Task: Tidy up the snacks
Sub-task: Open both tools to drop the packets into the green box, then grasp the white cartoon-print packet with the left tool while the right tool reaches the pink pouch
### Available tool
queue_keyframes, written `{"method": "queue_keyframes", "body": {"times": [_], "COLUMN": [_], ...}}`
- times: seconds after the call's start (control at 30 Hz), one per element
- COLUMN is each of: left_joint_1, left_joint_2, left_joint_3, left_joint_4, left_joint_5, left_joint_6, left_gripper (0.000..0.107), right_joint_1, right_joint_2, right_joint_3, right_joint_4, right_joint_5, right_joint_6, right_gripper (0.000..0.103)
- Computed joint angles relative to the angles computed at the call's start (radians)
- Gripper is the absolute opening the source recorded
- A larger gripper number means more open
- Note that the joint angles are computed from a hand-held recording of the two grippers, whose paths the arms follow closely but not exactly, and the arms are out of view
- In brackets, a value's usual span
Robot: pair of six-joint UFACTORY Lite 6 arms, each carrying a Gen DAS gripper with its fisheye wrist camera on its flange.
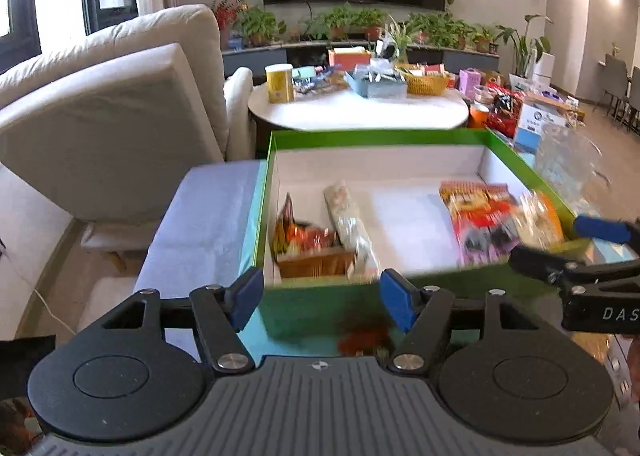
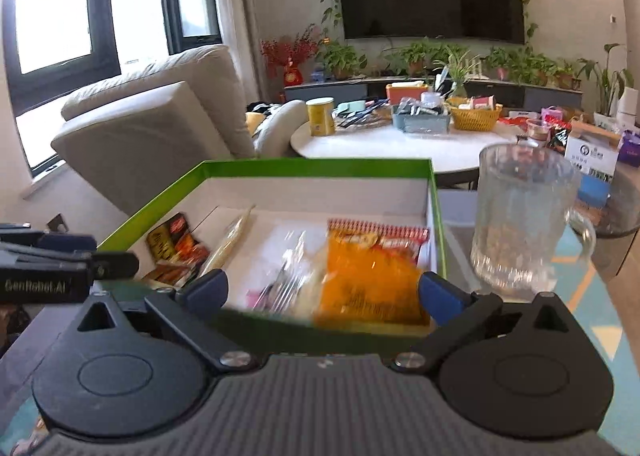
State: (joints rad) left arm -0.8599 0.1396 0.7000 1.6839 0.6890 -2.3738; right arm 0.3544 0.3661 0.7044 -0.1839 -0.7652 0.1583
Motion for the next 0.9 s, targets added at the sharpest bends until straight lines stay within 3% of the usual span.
{"method": "queue_keyframes", "body": {"times": [0.13, 0.33, 0.6, 0.9], "left_joint_1": [-0.094, -0.272, -0.453, -0.430], "left_joint_2": [-0.079, -0.245, -0.272, -0.265], "left_joint_3": [-0.108, -0.272, -0.321, -0.344], "left_joint_4": [-0.084, -0.248, -0.450, -0.442], "left_joint_5": [0.036, 0.074, 0.079, -0.012], "left_joint_6": [-0.025, -0.065, -0.101, -0.231], "left_gripper": [0.062, 0.062, 0.062, 0.062], "right_joint_1": [0.037, -0.027, -0.054, -0.041], "right_joint_2": [-0.095, -0.222, -0.299, -0.336], "right_joint_3": [-0.146, -0.334, -0.441, -0.533], "right_joint_4": [0.110, 0.019, 0.014, 0.016], "right_joint_5": [-0.071, -0.138, -0.157, -0.193], "right_joint_6": [-0.148, -0.099, -0.031, -0.039], "right_gripper": [0.061, 0.061, 0.061, 0.061]}}
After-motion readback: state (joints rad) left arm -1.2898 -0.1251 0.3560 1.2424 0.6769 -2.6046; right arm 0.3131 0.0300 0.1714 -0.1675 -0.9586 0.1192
